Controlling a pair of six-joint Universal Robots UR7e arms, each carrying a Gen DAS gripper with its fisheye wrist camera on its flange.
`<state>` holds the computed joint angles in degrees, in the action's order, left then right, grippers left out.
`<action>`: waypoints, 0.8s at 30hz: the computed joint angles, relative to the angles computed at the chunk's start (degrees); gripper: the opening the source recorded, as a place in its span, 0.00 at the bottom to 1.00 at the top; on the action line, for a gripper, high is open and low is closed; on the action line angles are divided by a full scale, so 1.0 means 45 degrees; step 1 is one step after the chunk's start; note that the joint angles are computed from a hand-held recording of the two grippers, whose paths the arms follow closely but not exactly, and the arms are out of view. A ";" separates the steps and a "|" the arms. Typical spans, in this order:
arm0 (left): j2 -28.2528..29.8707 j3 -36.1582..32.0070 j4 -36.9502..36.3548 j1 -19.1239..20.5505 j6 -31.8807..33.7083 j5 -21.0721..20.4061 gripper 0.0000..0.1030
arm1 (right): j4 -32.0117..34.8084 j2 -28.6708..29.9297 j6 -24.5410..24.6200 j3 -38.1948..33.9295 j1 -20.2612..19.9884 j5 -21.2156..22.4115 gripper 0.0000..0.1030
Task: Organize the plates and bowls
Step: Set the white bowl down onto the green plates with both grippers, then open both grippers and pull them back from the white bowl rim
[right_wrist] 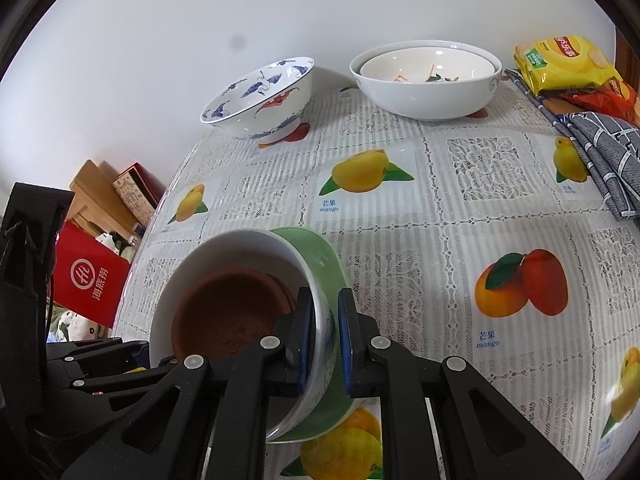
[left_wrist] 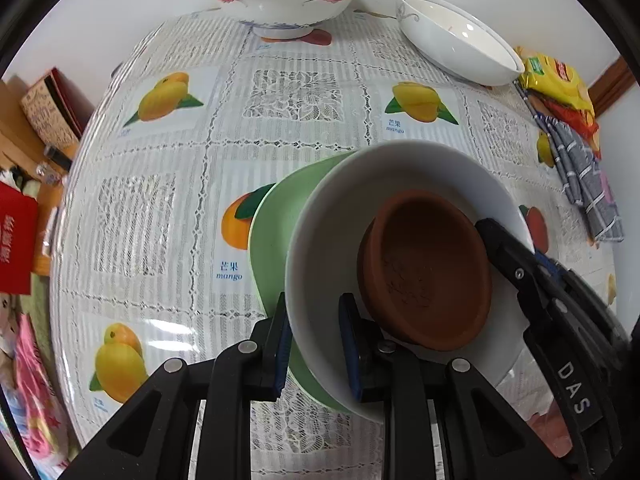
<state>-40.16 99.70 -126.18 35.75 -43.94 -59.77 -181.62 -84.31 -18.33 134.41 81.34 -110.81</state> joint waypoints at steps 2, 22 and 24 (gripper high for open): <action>-0.0161 0.0160 -0.0464 0.0132 -0.0027 -0.0456 0.25 | 0.0052 -0.0032 0.0050 0.0005 -0.0012 0.0026 0.13; -0.0570 0.0188 0.0573 -0.0501 0.0122 -0.0263 0.46 | -0.0060 -0.0589 -0.0265 0.0368 0.0008 0.0147 0.31; -0.0638 0.0209 0.0670 -0.0496 0.0064 -0.0349 0.46 | -0.0018 -0.0640 -0.0270 0.0410 -0.0001 0.0120 0.31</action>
<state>-43.03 100.64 -123.17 33.52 -43.65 -61.34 -181.70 -87.19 -19.55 136.25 81.34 -110.27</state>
